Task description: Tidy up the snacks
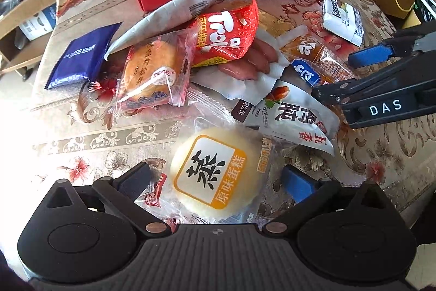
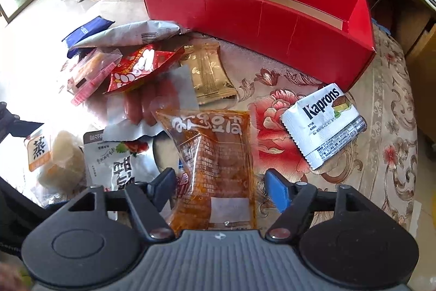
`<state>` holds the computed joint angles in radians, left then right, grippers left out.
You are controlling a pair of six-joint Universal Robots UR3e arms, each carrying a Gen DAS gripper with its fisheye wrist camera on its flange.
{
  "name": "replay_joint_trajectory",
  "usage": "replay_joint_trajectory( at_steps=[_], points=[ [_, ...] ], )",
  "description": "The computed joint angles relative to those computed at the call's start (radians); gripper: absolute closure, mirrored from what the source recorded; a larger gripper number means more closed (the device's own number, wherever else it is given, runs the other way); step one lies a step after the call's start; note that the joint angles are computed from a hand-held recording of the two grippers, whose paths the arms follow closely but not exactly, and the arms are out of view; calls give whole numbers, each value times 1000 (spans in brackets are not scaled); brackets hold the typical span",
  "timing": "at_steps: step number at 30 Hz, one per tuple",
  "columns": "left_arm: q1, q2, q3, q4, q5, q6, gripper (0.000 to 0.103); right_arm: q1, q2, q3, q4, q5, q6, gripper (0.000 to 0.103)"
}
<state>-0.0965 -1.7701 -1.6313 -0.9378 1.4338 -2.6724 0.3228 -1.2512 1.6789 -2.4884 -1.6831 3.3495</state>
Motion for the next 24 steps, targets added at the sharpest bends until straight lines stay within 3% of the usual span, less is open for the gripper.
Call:
replay_joint_trajectory(
  at_steps=[2,9,24],
  points=[
    [11,21,-13,3,-6,-8,12,5,-18,10,9,-3,11,50],
    [46,59,-28,-3,-33,-22,36,15,-78,66,20,6,53,58],
    [65,105,-37,-26,-96,-43,38,34,-197,141,-19,-6,100,59]
  ],
)
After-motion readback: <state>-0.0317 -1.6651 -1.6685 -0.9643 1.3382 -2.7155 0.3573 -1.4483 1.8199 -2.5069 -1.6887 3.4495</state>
